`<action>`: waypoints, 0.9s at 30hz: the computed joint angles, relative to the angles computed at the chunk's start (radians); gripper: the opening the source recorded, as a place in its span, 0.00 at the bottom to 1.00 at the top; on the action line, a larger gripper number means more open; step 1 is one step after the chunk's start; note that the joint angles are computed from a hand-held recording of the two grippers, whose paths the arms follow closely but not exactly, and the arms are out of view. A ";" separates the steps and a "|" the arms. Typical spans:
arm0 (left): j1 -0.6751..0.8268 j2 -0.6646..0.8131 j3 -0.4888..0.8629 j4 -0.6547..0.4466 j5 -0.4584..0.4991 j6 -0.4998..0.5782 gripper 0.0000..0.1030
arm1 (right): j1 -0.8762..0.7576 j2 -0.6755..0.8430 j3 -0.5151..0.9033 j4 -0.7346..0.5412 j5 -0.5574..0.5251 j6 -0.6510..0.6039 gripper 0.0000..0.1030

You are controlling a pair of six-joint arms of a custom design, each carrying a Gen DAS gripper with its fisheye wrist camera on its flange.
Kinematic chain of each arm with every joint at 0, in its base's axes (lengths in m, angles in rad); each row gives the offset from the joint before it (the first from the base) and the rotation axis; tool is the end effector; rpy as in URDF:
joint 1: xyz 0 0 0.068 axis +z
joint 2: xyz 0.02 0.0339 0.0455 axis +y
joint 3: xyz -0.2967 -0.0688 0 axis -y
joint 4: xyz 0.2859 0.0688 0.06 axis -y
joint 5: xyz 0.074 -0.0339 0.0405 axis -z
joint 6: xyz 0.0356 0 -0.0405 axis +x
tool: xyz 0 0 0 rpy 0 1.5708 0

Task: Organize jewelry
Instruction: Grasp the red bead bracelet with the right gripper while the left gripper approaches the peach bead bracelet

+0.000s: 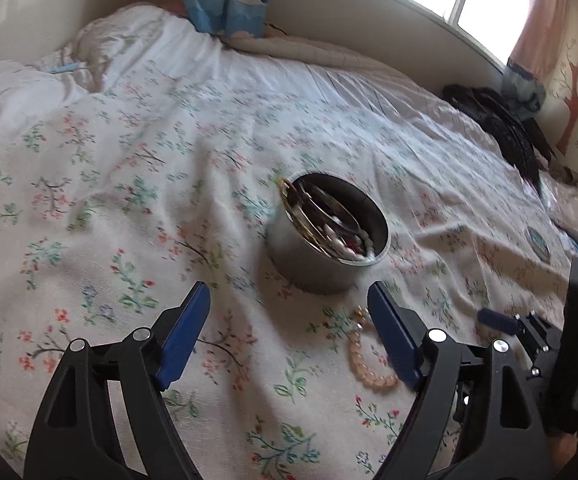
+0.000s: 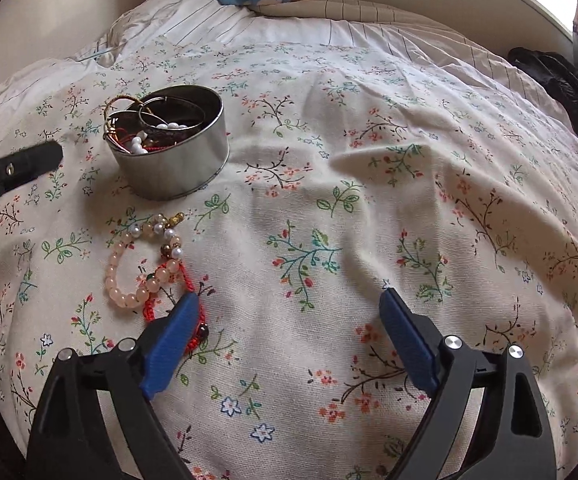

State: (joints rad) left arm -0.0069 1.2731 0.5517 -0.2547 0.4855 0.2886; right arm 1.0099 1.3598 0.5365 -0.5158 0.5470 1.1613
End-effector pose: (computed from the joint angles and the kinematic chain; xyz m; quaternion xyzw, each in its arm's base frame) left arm 0.2463 -0.0183 0.1660 0.2063 0.9076 -0.1876 0.3138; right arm 0.1328 0.1766 0.1331 0.1035 0.9513 -0.0267 0.2892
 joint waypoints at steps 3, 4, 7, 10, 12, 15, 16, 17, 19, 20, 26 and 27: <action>-0.099 0.024 -0.020 0.005 -0.063 0.047 0.75 | 0.000 0.000 0.002 0.007 0.001 -0.010 0.84; -0.127 0.025 -0.031 0.017 -0.088 0.056 0.75 | 0.001 -0.003 -0.001 0.016 0.001 -0.016 0.85; -0.173 0.043 -0.042 0.039 -0.128 0.061 0.75 | 0.020 -0.008 -0.006 0.045 0.006 -0.038 0.85; -0.218 0.089 -0.038 0.052 -0.208 0.066 0.74 | 0.019 0.044 0.023 0.031 -0.020 -0.057 0.85; -0.273 0.082 -0.063 0.088 -0.327 0.095 0.68 | 0.010 0.059 0.032 0.001 -0.028 -0.030 0.85; -0.303 0.021 -0.101 0.105 -0.435 0.101 0.63 | 0.042 0.045 0.031 -0.093 -0.002 0.077 0.85; -0.298 -0.001 -0.108 0.093 -0.452 0.099 0.60 | 0.064 0.042 0.029 -0.121 0.003 0.115 0.85; -0.288 -0.029 -0.117 0.077 -0.461 0.096 0.59 | 0.087 0.038 0.032 -0.152 0.009 0.147 0.85; -0.250 -0.072 -0.119 0.025 -0.444 0.099 0.56 | 0.127 0.023 0.046 -0.229 0.047 0.205 0.85; -0.225 -0.092 -0.112 0.000 -0.414 0.103 0.56 | 0.145 0.003 0.042 -0.237 0.070 0.217 0.85; -0.249 -0.107 -0.128 0.041 -0.345 0.121 0.56 | 0.126 -0.021 0.018 -0.073 0.052 0.042 0.85; -0.269 -0.097 -0.133 0.065 -0.346 0.120 0.56 | 0.109 -0.019 0.010 -0.041 0.037 0.015 0.85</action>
